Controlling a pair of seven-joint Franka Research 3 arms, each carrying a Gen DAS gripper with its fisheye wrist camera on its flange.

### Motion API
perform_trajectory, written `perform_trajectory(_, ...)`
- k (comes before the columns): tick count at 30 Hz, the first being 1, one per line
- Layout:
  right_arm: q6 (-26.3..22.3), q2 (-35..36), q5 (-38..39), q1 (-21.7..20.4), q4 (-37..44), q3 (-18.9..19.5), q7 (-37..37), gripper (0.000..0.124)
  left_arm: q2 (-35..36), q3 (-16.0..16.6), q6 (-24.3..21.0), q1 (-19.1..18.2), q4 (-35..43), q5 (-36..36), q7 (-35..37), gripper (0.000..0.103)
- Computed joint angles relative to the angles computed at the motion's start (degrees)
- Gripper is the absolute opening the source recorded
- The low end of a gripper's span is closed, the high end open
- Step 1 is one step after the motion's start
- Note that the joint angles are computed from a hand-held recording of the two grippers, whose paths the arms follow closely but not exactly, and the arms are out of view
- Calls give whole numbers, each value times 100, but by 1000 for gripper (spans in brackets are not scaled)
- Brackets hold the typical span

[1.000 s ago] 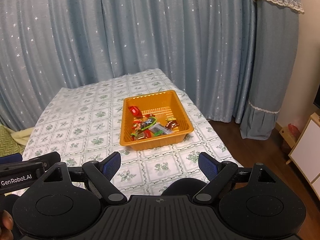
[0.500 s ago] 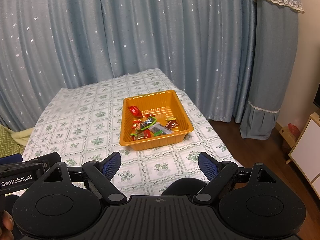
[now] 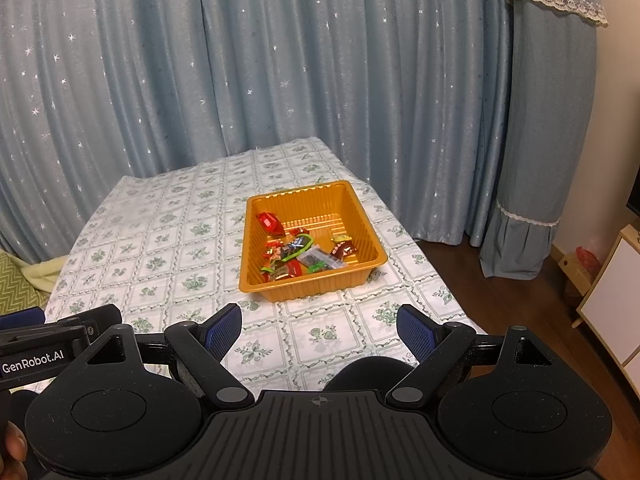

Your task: Organize snacks

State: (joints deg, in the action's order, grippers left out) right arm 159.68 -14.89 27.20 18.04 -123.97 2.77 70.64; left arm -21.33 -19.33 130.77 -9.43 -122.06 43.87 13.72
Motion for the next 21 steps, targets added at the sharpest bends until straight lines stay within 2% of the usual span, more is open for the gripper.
perform_trajectory(21, 10, 24, -15, -5, 21, -3, 20, 84, 65, -14, 37, 30, 58, 160, 50, 103)
